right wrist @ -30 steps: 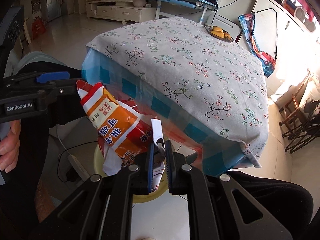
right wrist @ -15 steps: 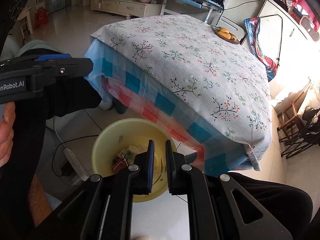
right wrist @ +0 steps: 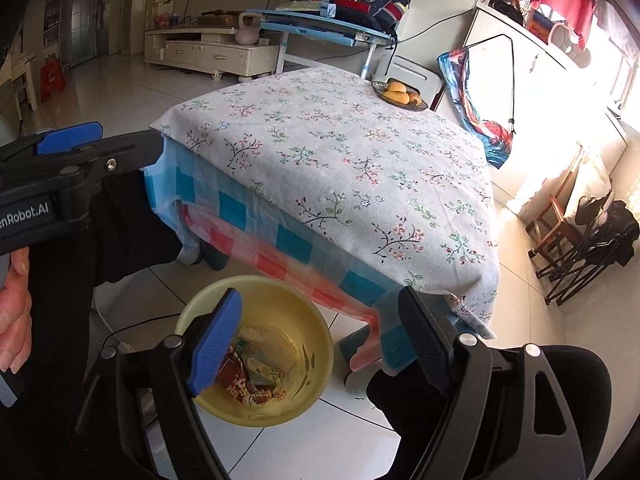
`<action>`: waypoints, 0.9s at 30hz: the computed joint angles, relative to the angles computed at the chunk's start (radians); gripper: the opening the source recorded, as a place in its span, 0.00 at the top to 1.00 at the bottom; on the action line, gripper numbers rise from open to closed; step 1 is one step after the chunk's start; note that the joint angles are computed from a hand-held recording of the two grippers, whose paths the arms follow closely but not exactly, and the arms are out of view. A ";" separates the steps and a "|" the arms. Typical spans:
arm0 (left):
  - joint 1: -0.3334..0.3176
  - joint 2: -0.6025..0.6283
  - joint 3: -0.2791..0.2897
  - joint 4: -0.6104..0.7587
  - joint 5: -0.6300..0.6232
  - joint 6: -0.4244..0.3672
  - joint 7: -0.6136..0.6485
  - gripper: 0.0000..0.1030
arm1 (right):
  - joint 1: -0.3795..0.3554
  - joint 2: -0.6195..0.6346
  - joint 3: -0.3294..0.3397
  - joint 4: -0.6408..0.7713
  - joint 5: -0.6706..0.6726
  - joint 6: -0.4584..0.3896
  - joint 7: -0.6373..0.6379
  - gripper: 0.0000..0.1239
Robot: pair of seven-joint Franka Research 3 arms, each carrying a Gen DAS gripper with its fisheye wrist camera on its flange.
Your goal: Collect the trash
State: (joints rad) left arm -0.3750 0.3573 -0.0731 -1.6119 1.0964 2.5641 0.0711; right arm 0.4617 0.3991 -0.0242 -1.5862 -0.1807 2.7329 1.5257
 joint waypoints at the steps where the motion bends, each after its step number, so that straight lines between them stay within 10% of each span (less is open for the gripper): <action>1: -0.012 -0.002 0.006 0.006 0.024 -0.016 -0.019 0.12 | 0.003 -0.005 -0.006 -0.008 -0.002 0.020 0.017 0.32; 13: -0.071 -0.018 -0.005 0.059 0.185 -0.220 -0.107 0.07 | 0.100 -0.038 -0.148 -0.087 -0.154 0.243 0.285 0.23; 27: -0.063 0.006 -0.027 0.107 0.140 -0.275 -0.077 0.07 | 0.212 -0.033 -0.320 -0.105 -0.275 0.366 0.531 0.23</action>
State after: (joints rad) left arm -0.4381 0.3636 -0.0997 -1.5046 1.2366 2.2890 -0.0063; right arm 0.6740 0.3657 -0.3447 -1.6915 -0.4553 3.0994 2.0567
